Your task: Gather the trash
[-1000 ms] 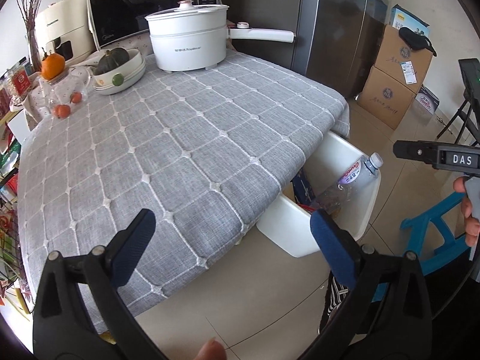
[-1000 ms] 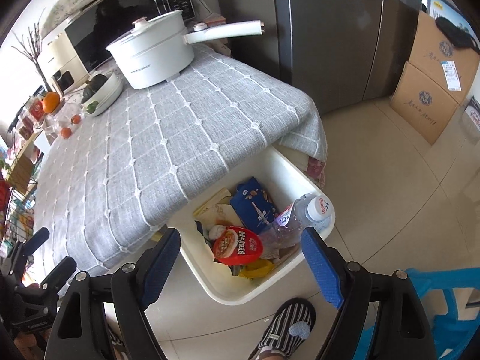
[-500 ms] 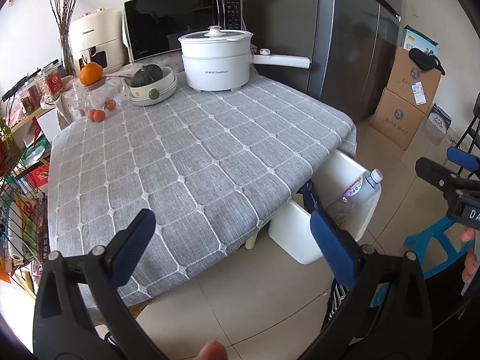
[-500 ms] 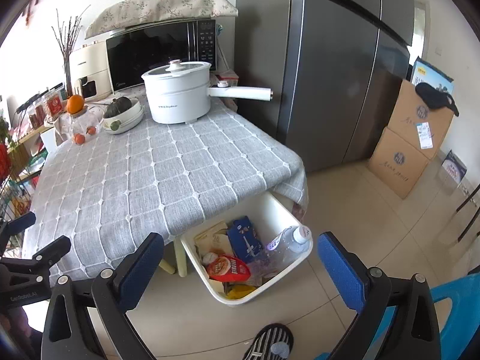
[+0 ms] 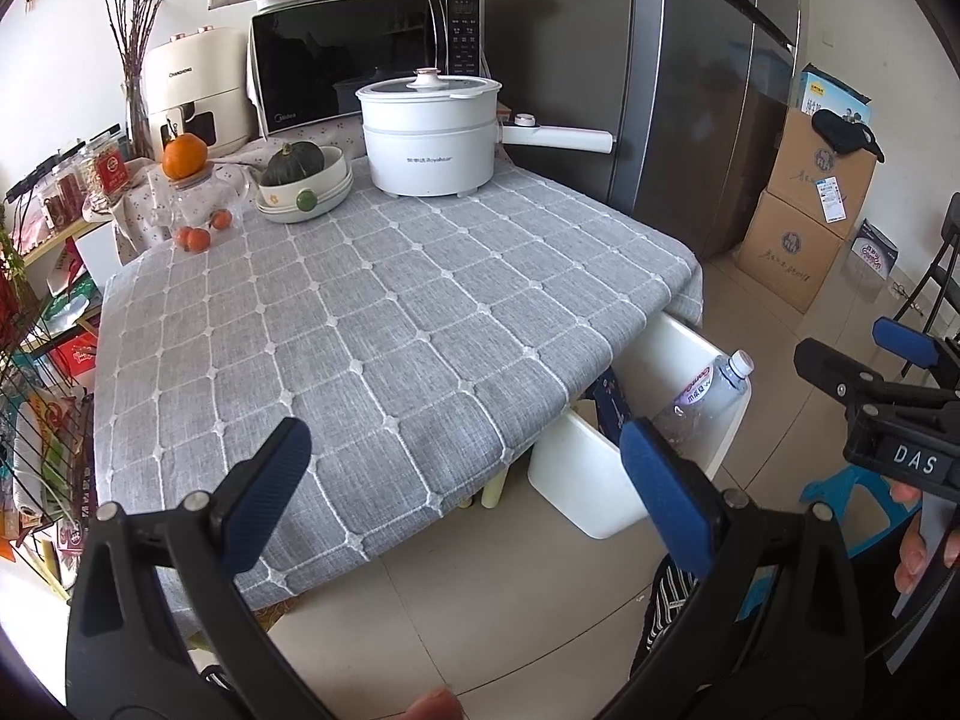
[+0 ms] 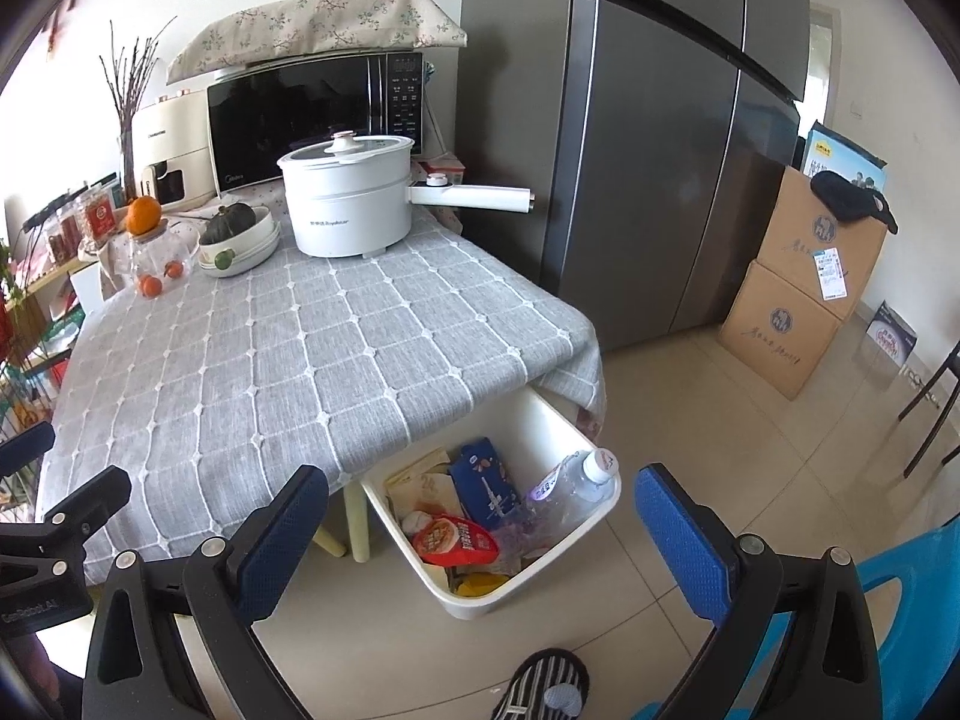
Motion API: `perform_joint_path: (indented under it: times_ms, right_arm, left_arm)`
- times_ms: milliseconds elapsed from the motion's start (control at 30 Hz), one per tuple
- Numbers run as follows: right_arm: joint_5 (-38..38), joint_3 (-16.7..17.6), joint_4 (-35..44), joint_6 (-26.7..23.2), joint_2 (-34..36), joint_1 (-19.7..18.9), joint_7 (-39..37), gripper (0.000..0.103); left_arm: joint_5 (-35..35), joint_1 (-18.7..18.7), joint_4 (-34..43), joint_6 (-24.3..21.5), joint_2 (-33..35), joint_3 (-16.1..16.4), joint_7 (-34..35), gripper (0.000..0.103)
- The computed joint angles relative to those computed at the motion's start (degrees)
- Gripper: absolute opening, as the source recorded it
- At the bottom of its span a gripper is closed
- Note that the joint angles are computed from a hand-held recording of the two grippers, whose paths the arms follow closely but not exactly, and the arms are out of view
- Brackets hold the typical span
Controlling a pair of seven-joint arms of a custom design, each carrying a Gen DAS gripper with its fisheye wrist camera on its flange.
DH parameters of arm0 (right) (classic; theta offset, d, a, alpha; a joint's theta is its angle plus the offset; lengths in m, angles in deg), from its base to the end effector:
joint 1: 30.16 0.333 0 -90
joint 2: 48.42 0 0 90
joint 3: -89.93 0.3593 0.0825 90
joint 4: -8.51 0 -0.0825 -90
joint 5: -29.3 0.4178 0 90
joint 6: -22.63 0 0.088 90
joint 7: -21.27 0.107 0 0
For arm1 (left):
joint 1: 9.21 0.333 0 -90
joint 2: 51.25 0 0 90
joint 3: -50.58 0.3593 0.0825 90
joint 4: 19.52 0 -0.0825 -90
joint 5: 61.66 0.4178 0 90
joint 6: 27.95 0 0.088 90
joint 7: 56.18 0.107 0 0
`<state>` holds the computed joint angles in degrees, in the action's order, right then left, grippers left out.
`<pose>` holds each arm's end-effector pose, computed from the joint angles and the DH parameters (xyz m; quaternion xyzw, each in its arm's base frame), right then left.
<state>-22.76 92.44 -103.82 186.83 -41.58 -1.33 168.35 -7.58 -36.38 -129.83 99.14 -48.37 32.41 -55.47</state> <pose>0.5391 0.3782 0.5166 -0.7326 0.5210 -0.2747 0.3412 0.4658 -0.4294 0.5297 -0.7277 0.5557 -0.2491 0.3156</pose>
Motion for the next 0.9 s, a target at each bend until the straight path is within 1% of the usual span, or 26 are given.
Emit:
perform_joint_path:
  times_ms: [133, 900]
  right_arm:
    - [0.03, -0.02, 0.2, -0.21, 0.16, 0.07, -0.08, 0.103]
    - [-0.15, -0.36, 0.36, -0.76, 0.42, 0.19, 0.31, 0.103]
  left_arm:
    - [-0.26, 0.12, -0.12, 0.63, -0.08, 0.07, -0.22, 0.102]
    - [0.54, -0.19, 0.2, 0.76, 0.07, 0.02, -0.25, 0.102]
